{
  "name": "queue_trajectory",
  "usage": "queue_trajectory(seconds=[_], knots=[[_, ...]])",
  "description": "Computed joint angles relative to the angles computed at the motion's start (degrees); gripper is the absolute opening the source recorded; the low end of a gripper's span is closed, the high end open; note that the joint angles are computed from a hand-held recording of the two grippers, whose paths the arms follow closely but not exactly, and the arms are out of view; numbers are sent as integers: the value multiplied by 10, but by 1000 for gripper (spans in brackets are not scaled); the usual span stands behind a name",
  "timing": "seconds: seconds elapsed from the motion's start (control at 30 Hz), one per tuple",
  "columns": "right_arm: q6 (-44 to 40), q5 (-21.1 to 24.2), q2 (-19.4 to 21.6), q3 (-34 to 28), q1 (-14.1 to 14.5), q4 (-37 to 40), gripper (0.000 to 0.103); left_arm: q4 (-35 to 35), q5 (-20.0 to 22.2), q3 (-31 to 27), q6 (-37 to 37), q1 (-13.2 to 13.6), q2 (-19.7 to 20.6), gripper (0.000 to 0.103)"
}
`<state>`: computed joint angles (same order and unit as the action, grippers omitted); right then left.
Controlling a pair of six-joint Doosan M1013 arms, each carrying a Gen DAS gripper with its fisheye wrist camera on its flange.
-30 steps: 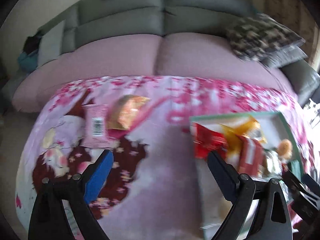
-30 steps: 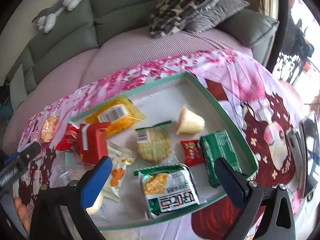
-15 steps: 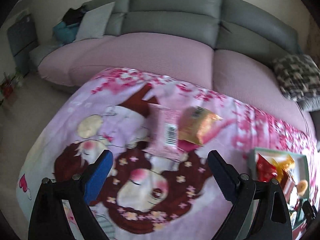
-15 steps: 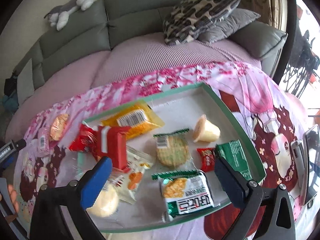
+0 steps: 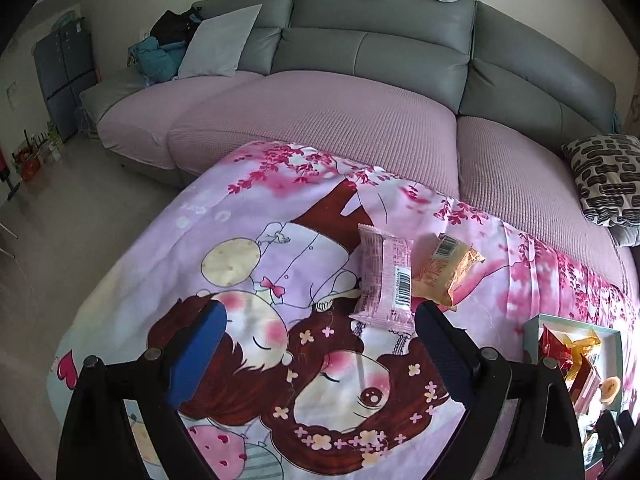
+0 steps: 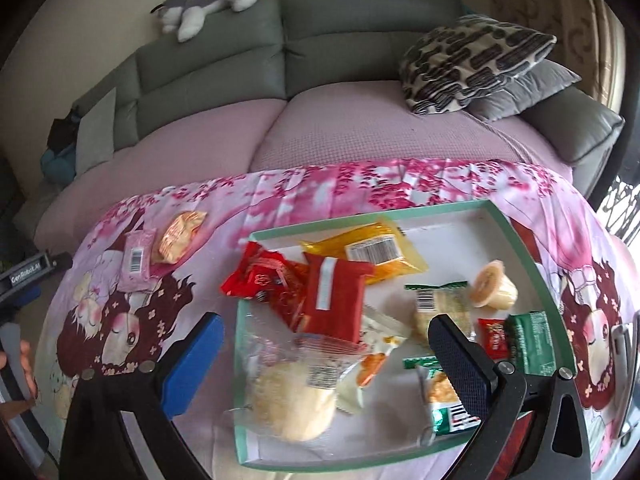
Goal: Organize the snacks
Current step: 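Withdraw both open tools from the tray toward the remaining snacks, then grasp the pink wafer bag with the left tool while the right tool grasps the orange bread bag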
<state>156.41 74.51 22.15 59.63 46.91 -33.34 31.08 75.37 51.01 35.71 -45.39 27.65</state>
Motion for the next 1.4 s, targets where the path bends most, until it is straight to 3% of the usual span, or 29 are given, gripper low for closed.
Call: queue_trajectory(seconds=[0.37,0.63,0.8,0.93,1.17,1.33,1.4], knots=[[-34,-22,28,-48,-3,21,103,-33,-82,17,2,17,-11,95],[-91,-57,80,-130,-18,52,103,-104,-102,7,24,43,10,95],[-126,-105,119,-175,-44,126,102,-145,-112,5,36,57,24,92],[-125,-142,138,-187,-70,211,90,-168,-111,1,46,64,36,81],[-142,-124,193,-250,-91,294,72,-203,-115,-11,85,66,50,79],[-155,-105,223,-289,-96,326,71,-222,-105,-33,118,63,66,76],[-153,-92,233,-303,-96,329,69,-224,-95,-42,124,63,72,62]])
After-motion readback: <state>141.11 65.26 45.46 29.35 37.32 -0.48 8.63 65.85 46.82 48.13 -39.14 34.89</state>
